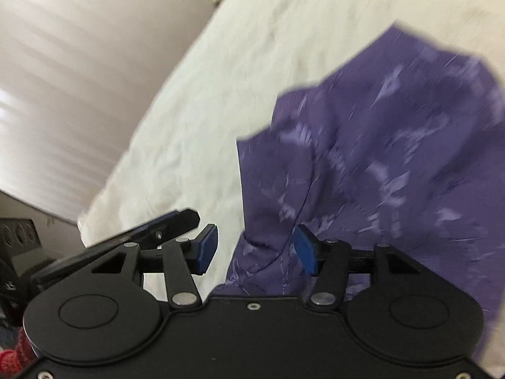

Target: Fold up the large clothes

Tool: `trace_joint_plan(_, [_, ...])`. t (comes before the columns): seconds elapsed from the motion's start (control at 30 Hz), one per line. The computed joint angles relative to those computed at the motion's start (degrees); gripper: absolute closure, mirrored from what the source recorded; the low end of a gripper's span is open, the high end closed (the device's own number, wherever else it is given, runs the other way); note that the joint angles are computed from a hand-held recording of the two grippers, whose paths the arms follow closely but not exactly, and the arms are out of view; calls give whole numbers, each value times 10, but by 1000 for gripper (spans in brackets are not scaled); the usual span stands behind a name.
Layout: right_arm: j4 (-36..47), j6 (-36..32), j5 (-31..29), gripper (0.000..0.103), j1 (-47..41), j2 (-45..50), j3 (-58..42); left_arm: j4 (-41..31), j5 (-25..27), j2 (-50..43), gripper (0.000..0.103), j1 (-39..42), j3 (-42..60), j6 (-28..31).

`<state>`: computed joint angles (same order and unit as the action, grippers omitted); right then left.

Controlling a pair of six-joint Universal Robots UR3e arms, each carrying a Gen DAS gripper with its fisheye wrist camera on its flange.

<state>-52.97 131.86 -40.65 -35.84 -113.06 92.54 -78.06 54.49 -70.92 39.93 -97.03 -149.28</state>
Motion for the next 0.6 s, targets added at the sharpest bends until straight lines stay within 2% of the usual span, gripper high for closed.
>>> trace_joint_plan(0.1, [145, -135, -15, 42, -119, -18, -58, 3, -20, 14, 59, -15, -9, 23])
trace_joint_plan(0.2, [218, -239, -53, 42, -216, -33, -94, 17, -27, 9, 58, -48, -23, 49])
trace_joint_plan(0.33, [210, -303, -117, 42, -284, -70, -71, 72, 3, -4, 58, -104, -69, 79])
trace_joint_plan(0.43, [196, -365, -169, 43, -326, -118, -18, 104, 77, -13, 59, -136, -106, 84])
trace_joint_plan(0.47, [194, -380, -185, 43, -336, -133, -1, 93, 90, -10, 58, -134, -114, 90])
trace_joint_plan(0.6, [177, -352, -205, 42, -310, -127, -7, 59, 72, 32, 52, -82, -152, 116])
